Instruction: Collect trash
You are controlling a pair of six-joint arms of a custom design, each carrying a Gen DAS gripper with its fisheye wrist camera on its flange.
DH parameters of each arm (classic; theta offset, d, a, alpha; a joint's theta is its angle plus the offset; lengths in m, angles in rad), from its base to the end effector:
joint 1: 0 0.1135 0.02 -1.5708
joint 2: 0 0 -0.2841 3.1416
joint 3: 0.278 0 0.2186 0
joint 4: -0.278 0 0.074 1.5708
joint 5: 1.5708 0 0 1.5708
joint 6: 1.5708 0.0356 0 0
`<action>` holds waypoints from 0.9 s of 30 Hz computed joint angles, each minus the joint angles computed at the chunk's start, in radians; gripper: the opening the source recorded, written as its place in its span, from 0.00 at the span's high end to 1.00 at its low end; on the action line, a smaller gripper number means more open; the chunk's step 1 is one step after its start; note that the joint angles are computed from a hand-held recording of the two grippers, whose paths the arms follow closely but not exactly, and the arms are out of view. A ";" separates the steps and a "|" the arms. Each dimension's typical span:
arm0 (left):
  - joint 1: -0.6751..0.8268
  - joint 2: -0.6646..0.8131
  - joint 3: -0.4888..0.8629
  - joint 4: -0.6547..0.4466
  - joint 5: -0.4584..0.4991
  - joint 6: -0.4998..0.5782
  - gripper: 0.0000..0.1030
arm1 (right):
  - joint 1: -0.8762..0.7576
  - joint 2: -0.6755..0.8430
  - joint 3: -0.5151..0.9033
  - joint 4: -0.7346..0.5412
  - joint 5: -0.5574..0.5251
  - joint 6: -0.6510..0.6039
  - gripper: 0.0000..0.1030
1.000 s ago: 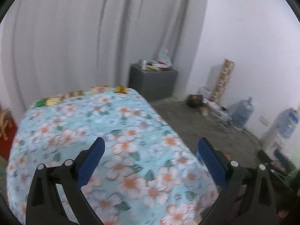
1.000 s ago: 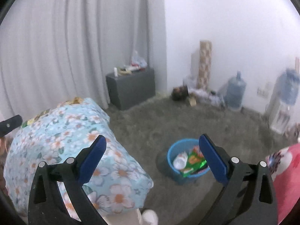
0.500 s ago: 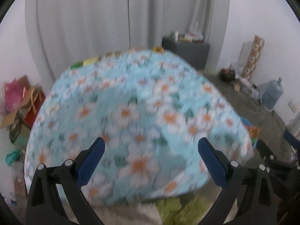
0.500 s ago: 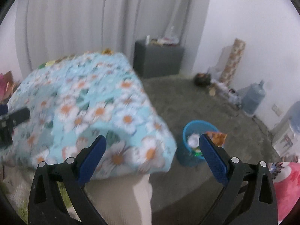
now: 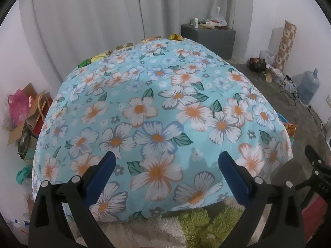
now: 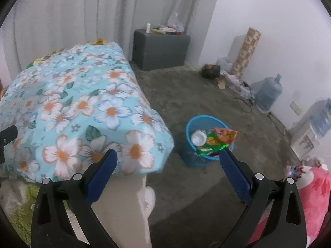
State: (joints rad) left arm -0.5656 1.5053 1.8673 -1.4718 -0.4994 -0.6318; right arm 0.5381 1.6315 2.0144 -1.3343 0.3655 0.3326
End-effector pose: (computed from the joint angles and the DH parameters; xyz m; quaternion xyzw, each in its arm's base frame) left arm 0.1979 -0.1054 0.4333 -0.0876 0.9410 0.0740 0.3185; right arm 0.2401 0.1285 0.4439 -0.0410 0.9373 -0.0306 0.3447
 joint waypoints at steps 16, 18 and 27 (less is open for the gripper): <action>0.004 0.006 0.000 -0.001 0.008 0.005 0.05 | -0.015 -0.015 -0.021 -0.005 -0.026 -0.012 0.08; 0.004 0.006 -0.001 0.000 0.008 0.007 0.05 | -0.013 -0.015 -0.021 -0.006 -0.024 -0.010 0.08; 0.001 0.004 0.002 -0.001 0.006 0.008 0.05 | -0.020 -0.023 -0.029 0.005 -0.031 -0.018 0.08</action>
